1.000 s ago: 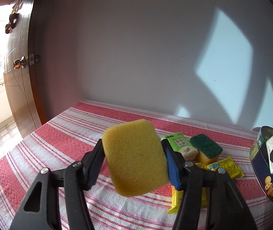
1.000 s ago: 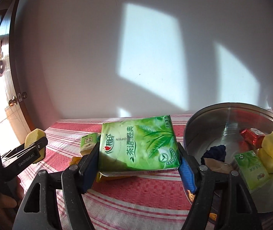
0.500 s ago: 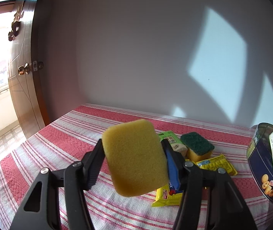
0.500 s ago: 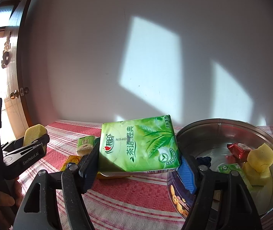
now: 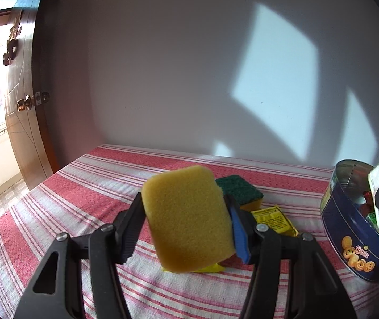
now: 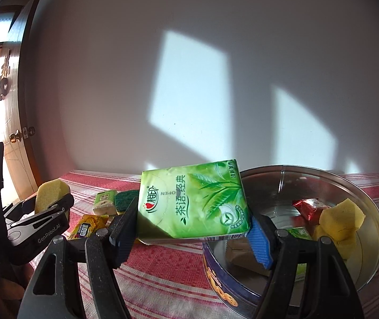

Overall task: Organize objects
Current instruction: 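Carry the sponge and tissue pack over the tin and release them inside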

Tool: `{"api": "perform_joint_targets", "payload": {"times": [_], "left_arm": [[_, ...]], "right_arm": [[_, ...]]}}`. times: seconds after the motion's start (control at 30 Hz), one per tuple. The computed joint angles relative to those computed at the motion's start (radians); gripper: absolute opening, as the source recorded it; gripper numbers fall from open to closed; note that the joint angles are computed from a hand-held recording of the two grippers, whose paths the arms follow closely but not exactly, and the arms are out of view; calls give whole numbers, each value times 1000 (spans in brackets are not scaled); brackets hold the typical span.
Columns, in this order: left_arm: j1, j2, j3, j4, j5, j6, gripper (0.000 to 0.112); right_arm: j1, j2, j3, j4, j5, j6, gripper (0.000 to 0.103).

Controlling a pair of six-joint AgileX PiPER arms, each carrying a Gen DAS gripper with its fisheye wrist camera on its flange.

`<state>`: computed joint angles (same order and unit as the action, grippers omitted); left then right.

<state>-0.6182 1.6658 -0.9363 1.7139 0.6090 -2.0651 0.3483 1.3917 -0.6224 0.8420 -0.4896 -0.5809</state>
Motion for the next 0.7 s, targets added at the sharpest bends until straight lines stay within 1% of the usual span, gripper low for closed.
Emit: {"api": "perform_joint_targets", "payload": {"times": [0.37, 0.7], "left_arm": [[-125, 52, -73, -76, 52, 77, 58], [-205, 98, -141, -119, 72, 115, 58]], "right_arm": [[-135, -89, 79, -168, 41, 106, 74], [-288, -143, 116, -396, 93, 273, 74]]}}
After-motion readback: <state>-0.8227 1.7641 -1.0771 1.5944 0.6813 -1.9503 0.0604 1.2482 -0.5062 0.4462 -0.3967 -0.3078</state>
